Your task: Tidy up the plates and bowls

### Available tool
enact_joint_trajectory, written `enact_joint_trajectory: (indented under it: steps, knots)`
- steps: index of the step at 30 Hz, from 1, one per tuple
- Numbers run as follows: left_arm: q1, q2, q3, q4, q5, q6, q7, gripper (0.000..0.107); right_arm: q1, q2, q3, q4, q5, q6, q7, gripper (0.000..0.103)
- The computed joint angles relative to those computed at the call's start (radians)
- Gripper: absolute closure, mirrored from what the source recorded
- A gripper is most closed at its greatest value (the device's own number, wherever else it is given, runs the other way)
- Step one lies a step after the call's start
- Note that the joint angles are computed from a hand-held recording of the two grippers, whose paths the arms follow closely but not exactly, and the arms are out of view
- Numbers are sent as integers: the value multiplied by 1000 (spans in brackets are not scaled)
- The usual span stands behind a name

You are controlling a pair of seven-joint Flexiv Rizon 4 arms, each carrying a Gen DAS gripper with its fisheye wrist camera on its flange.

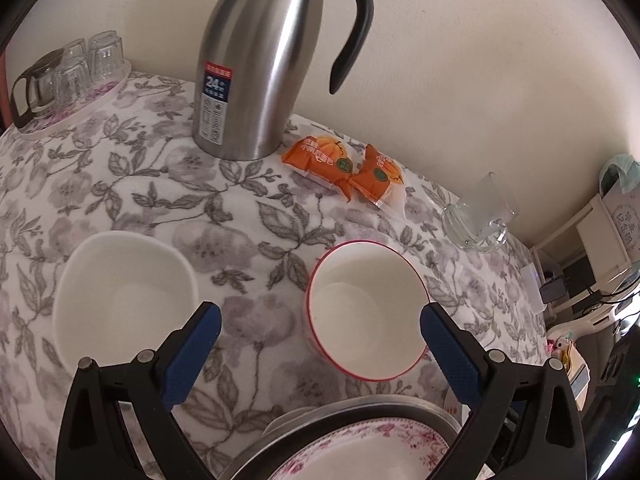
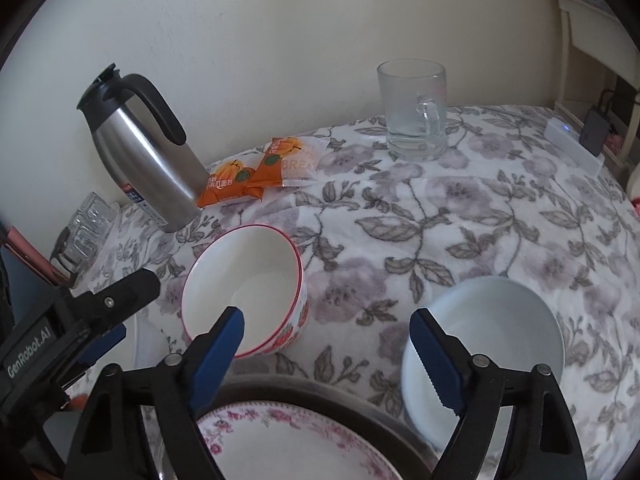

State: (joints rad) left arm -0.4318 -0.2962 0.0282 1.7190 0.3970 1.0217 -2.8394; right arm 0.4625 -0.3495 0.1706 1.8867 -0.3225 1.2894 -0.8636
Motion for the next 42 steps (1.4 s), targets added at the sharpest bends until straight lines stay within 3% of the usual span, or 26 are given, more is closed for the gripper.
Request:
enact_joint_trajectory:
  steps: [11, 21, 25, 36, 42]
  knots:
    - [-6, -54, 16, -38, -7, 27, 33, 9, -9, -64, 28, -84, 58, -69, -84, 26]
    - [-9, -83, 22, -26, -64, 61, 71, 29, 10, -90, 20, -118, 71, -135, -76, 39]
    - [-8, -90, 22, -17, -83, 74, 80, 35, 0, -98, 34, -128, 100, -149, -84, 48]
    - [-10, -114, 23, -13, -136, 76, 131, 68, -14, -108, 57, -146, 163, -150, -119, 61]
    - [-17, -128, 28, -21, -149, 61, 148, 79, -3, -107, 54, -143, 161, -129, -140, 75]
